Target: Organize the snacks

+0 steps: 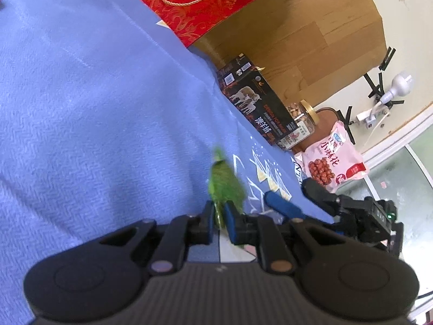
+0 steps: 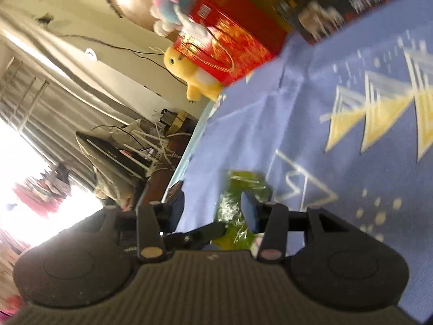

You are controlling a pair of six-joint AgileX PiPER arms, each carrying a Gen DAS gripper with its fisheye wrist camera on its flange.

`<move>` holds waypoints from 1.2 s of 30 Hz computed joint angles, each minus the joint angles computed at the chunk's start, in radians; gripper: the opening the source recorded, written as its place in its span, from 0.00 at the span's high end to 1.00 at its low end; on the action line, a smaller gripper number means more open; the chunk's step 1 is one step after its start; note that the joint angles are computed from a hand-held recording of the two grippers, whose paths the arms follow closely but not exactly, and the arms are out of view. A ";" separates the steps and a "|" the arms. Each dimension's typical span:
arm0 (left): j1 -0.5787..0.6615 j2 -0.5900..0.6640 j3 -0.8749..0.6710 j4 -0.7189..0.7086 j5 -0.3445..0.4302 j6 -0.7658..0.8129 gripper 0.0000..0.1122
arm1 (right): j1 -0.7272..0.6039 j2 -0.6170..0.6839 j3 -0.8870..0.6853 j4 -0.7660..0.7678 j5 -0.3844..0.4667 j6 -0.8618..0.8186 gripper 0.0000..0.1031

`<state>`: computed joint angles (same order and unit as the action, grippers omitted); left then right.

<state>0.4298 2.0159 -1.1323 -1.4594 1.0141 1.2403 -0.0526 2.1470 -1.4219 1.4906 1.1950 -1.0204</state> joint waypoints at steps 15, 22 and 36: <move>0.035 0.048 -0.035 0.007 0.085 -0.025 0.92 | 0.095 -0.128 0.004 -0.261 -0.286 0.006 0.52; 0.034 0.047 -0.036 0.011 0.082 -0.029 0.92 | 0.131 -0.078 -0.025 -0.184 -0.280 0.015 0.50; 0.053 0.070 -0.064 0.027 0.120 -0.074 0.93 | 0.102 -0.083 0.005 -0.151 -0.225 -0.019 0.60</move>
